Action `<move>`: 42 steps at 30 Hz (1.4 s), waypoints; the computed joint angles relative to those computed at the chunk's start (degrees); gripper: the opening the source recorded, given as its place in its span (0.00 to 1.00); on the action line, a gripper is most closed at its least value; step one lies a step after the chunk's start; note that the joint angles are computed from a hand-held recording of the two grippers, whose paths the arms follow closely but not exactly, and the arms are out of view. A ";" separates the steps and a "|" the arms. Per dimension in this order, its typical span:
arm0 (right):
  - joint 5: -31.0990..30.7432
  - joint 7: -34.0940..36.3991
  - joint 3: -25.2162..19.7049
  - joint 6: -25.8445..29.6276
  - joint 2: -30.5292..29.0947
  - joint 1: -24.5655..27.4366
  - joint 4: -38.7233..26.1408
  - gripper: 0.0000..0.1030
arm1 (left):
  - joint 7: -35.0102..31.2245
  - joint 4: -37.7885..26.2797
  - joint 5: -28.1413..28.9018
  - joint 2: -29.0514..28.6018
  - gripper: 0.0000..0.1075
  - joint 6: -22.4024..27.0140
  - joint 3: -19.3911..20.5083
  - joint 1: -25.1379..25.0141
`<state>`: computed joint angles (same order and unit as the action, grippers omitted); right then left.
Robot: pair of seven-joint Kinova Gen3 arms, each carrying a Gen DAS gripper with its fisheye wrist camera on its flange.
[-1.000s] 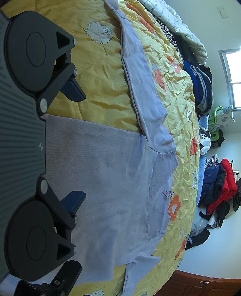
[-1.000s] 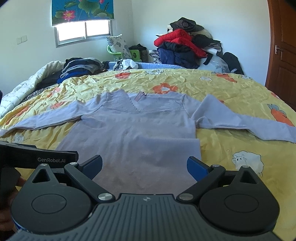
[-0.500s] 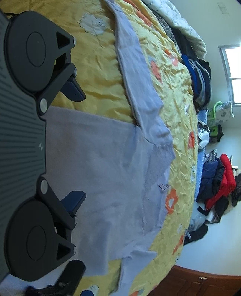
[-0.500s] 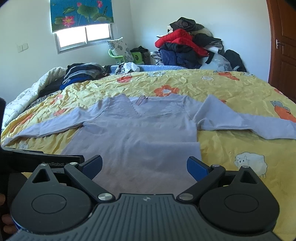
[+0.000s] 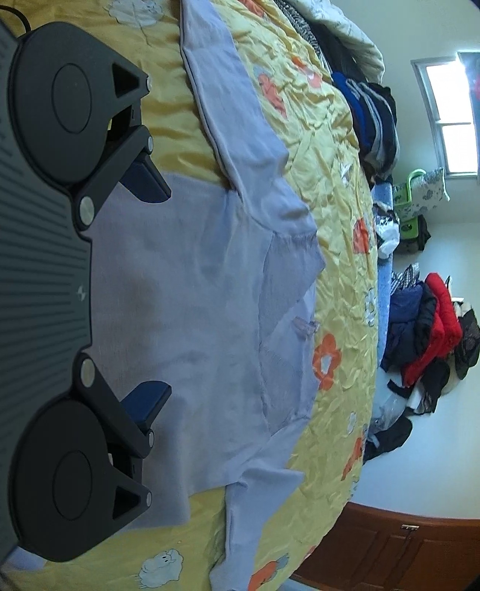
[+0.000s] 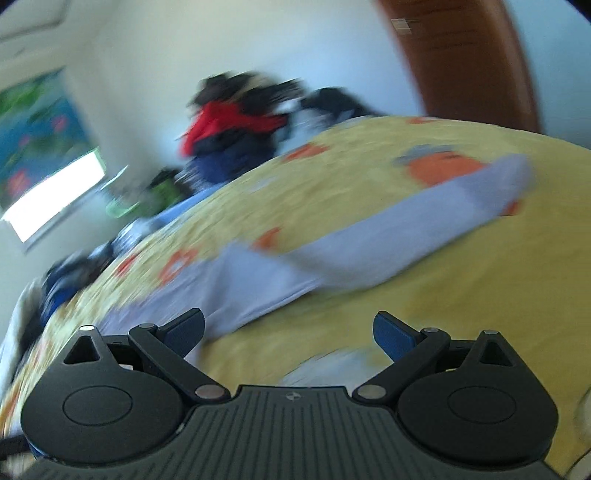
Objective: Fold small clothes
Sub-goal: 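Roll the right gripper and grasp the cuff of the sweater sleeve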
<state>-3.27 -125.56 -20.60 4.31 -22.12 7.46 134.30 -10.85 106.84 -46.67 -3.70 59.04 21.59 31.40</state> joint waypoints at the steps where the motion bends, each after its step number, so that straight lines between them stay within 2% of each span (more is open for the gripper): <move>1: 0.70 -1.19 1.52 -0.48 0.69 0.44 0.17 0.96 | -0.27 0.01 0.09 0.13 0.96 -0.24 -0.05 0.00; 4: 5.49 -7.94 9.42 -4.00 3.48 -1.43 1.49 0.93 | -0.97 -0.09 -0.18 0.80 0.96 -0.36 -0.16 0.18; 5: 6.77 -10.27 12.07 -5.33 4.69 -2.45 1.85 0.89 | -1.25 -0.21 -0.19 1.03 0.96 -0.28 -0.32 0.24; 6: 7.55 -12.60 14.73 -7.42 6.20 -3.66 2.46 0.84 | -1.34 -0.36 -0.20 1.27 0.96 -0.23 -0.48 0.33; 7: 8.29 -14.93 17.38 -9.75 7.71 -5.17 3.23 0.85 | -1.57 -0.45 0.03 1.36 0.96 -0.42 -0.78 0.33; 8: 9.37 -17.26 20.04 -12.08 8.90 -6.73 4.00 0.81 | -1.99 -0.52 0.50 1.40 0.96 -0.84 -1.21 0.21; 11: 15.71 -23.53 27.70 -19.07 12.56 -11.44 5.41 0.72 | -2.32 -0.71 1.35 1.64 0.96 -1.28 -1.82 -0.07; 12: 16.77 -24.23 28.99 -21.40 14.08 -11.86 5.59 0.69 | -2.58 -0.83 1.58 1.85 0.96 -1.36 -1.99 -0.13; 14: 16.10 -24.57 28.39 -24.50 17.24 -9.91 5.07 0.60 | -2.98 -1.02 1.85 2.18 0.96 -1.19 -2.20 -0.09; 18: 8.20 -21.10 18.81 -26.78 22.84 0.18 1.97 0.38 | -3.19 -1.22 1.57 2.59 0.96 -0.82 -2.42 0.28; 21: 6.05 -20.79 11.48 -27.68 25.84 8.08 -0.44 0.32 | -3.39 -1.42 1.45 2.78 0.96 -0.61 -2.72 0.46; 22: 6.22 -21.45 8.96 -27.89 26.69 10.73 -0.99 0.27 | -3.61 -1.50 1.63 2.85 0.96 -0.61 -2.86 0.45; 24: 4.63 -20.67 3.65 -26.65 28.00 15.85 -2.40 0.10 | -3.89 -1.63 1.95 2.98 0.96 -0.58 -3.12 0.41; 30: -7.44 -9.43 -12.27 -25.90 28.76 29.17 -4.22 0.10 | -3.94 -1.26 1.67 2.69 0.96 -0.49 -3.46 0.22; 39: -23.39 11.54 -36.16 -27.76 18.87 51.58 -4.30 0.10 | -3.38 0.35 2.63 1.15 0.96 -2.06 -3.77 -2.04; 41: -26.77 16.20 -40.54 -27.74 17.10 54.74 -4.54 0.10 | -3.80 0.59 2.85 0.92 0.96 -2.28 -3.78 -2.62; 42: -28.44 18.53 -41.42 -27.69 16.68 54.73 -4.85 0.10 | -3.89 0.72 2.78 0.83 0.96 -2.28 -3.75 -2.89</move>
